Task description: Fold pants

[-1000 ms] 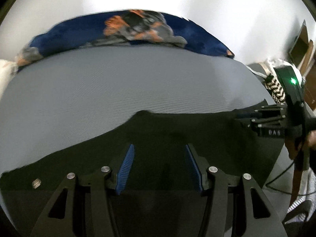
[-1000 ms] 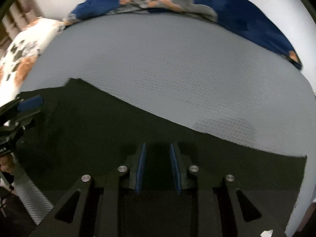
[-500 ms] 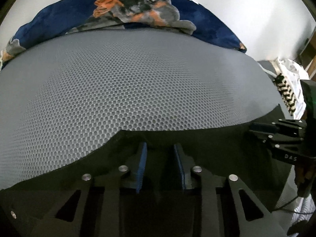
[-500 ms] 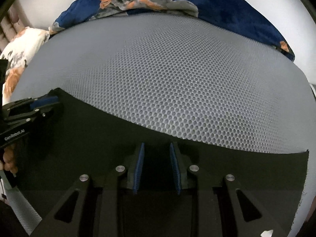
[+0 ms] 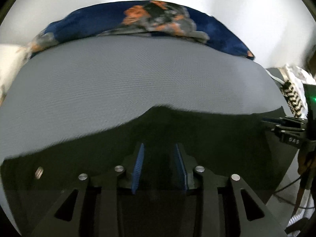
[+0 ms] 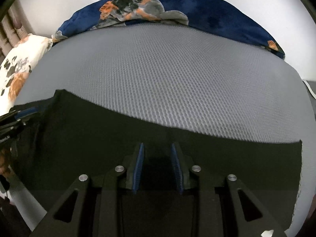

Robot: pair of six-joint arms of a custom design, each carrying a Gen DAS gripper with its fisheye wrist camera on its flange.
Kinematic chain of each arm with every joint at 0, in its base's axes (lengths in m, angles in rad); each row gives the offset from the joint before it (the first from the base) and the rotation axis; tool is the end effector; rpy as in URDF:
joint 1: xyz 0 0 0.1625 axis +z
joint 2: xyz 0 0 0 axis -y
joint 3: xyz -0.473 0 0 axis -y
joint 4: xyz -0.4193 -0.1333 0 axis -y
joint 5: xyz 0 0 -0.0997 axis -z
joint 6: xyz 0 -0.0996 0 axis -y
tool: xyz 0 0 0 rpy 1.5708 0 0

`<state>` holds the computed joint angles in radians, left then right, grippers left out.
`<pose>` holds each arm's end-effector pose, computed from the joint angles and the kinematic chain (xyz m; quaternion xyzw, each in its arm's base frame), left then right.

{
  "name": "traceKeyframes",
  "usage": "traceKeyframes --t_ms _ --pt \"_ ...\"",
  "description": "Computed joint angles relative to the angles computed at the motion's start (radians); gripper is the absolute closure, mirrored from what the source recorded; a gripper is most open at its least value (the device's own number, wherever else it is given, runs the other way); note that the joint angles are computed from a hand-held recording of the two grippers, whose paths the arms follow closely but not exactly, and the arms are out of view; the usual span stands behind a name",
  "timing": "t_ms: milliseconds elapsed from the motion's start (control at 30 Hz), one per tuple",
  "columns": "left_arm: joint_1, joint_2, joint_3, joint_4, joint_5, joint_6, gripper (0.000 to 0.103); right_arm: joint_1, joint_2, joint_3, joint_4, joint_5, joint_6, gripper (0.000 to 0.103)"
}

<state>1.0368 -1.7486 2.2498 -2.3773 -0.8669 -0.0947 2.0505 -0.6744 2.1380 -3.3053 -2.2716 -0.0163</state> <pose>-0.0344 -0.4467 0.3841 0.1510 0.9169 -0.2411 0.2799 0.3062 -0.4390 -0.0057 0.1835 -0.9135 0.2016 0.3019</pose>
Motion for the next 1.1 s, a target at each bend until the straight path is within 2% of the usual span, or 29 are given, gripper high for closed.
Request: traceKeyframes --t_ms 200,333,400,667,733,800,1000,1100 --pt "0.025 -0.126 0.044 0.104 0.090 -0.103 0.069 -0.039 -0.045 0.092 -0.066 -0.035 0.019 0.071" --pt "0.065 -0.164 0.064 0.049 0.072 -0.079 0.069 -0.095 -0.087 0.166 -0.135 -0.093 0.018 0.072" --pt "0.075 -0.167 0.062 0.042 0.061 -0.096 0.069 -0.124 -0.113 0.205 -0.195 -0.091 0.001 0.072" --pt "0.022 -0.157 0.060 0.138 0.155 -0.194 0.068 -0.246 -0.254 0.301 -0.254 -0.176 -0.038 0.066" --pt "0.005 -0.157 0.057 0.173 0.172 -0.233 0.064 -0.283 -0.313 0.321 -0.234 -0.153 -0.048 0.066" --pt "-0.015 -0.161 0.059 0.196 0.181 -0.256 0.062 -0.331 -0.387 0.339 -0.191 -0.084 -0.052 0.066" --pt "-0.079 -0.154 0.064 0.231 0.151 -0.290 0.056 -0.581 -0.679 0.405 0.046 0.368 -0.025 0.064" --pt "-0.098 -0.128 0.061 0.226 0.121 -0.291 0.054 -0.684 -0.751 0.423 0.131 0.521 -0.046 0.066"
